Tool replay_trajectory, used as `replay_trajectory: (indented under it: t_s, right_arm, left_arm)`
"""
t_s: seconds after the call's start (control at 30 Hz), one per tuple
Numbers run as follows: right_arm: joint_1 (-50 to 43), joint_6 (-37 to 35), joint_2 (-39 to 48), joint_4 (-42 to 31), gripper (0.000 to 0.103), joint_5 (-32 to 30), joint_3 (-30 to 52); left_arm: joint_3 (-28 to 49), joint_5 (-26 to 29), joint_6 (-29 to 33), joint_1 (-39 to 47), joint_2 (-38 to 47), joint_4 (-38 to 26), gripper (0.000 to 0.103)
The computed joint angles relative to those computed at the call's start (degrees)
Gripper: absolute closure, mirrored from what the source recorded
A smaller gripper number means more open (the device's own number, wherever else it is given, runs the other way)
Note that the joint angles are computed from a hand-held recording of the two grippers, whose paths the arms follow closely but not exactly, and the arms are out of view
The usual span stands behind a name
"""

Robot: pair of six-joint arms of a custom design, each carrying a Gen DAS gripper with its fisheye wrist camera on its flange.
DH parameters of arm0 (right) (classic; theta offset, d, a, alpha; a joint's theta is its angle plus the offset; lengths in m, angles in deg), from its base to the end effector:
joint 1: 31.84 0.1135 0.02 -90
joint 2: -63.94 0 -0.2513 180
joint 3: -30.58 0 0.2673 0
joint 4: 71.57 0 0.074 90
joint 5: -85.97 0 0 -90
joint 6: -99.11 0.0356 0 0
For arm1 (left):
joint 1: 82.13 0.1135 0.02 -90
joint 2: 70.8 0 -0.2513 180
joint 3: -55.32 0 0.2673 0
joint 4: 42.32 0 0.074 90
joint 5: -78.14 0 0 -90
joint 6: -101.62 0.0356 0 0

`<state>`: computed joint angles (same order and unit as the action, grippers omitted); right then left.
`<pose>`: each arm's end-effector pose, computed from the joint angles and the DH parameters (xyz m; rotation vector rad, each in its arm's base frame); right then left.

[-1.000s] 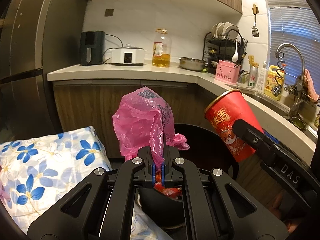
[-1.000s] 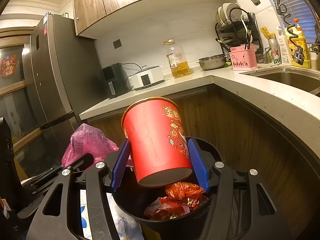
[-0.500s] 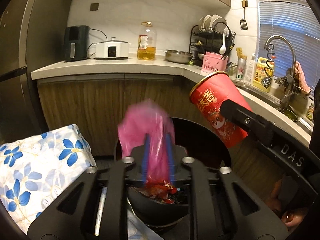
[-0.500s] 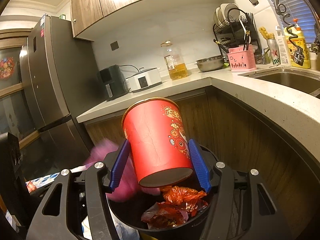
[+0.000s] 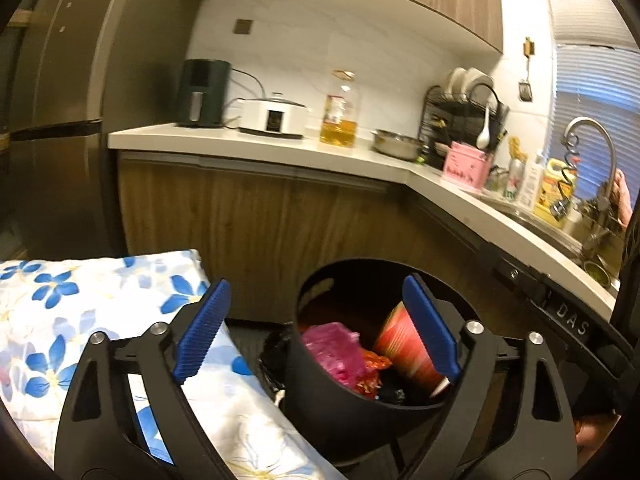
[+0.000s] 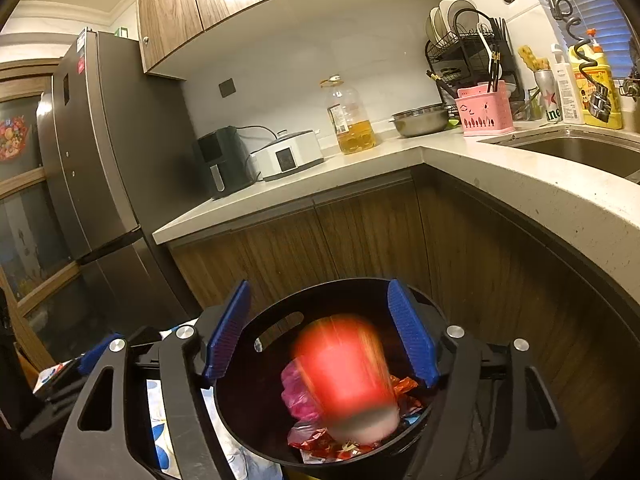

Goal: Collect trash
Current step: 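Move both open tools back to the purple glove and small red cup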

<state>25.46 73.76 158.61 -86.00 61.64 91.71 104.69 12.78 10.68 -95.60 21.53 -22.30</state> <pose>0.2016 0.2540 0.1504 0.5690 1.7939 0.0417 0.3114 -0.0899 0.1410 0.4954 1.9158 -0.5871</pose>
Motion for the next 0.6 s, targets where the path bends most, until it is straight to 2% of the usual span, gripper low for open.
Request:
replay_trajectory:
  t_s: [0.33,0.6]
  right_arm:
    - [3.04,5.03,3.35,-9.99,0.028,2.42,5.90]
    - [6.38,7.87,10.93,-15.54,0.026,3.31,14.20]
  left_arm:
    - [-5.04,-0.51,-0.03,4.92,-5.49,1.49,0.010]
    - [-10.44,-0.68,1.21,14.03,-8.95,3.99,0.010]
